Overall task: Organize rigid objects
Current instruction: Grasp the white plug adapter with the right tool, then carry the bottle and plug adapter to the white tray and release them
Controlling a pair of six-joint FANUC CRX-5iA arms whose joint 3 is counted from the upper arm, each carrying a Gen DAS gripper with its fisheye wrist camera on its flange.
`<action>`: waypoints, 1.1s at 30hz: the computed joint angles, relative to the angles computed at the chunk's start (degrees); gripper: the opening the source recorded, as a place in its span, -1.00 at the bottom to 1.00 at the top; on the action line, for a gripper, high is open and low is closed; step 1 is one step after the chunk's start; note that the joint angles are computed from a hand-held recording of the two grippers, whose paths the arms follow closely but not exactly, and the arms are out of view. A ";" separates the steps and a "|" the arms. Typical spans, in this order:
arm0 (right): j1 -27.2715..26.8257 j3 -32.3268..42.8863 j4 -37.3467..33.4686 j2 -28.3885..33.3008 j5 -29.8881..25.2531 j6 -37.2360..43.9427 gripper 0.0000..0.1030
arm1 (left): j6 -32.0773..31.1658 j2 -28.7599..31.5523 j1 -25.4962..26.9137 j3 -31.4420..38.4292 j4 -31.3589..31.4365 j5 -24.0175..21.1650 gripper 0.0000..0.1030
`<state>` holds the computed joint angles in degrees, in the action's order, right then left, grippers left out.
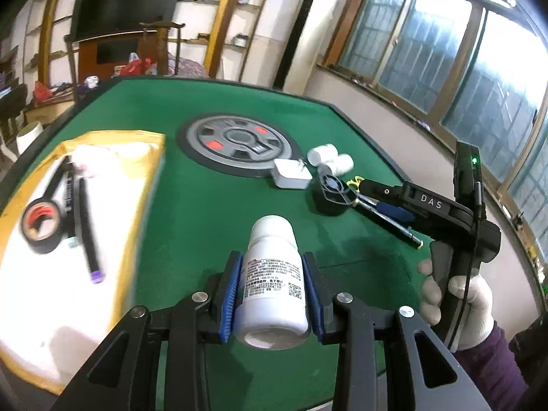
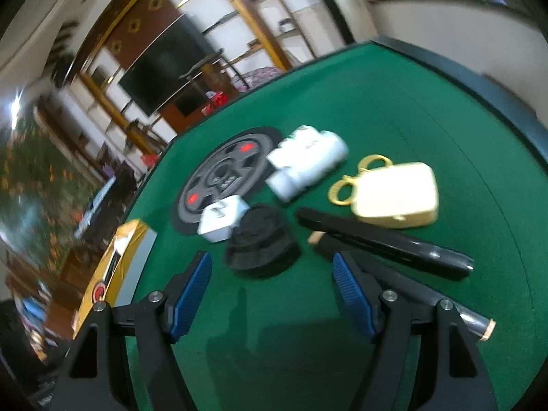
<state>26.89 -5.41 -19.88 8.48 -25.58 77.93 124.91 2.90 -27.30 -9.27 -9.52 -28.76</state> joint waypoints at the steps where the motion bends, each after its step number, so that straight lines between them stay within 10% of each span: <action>1: 1.01 0.35 1.69 -0.14 -0.21 -0.84 0.41 | 0.00 -1.23 0.55 -1.34 0.46 0.69 -0.31; 17: 7.75 28.86 23.25 22.72 -23.49 -9.04 0.41 | -2.50 -9.82 9.49 -12.15 6.40 4.38 -0.30; 33: 10.15 23.02 31.56 20.44 -20.56 -12.96 -0.01 | 0.27 -9.23 16.46 -12.32 2.66 -3.47 -0.30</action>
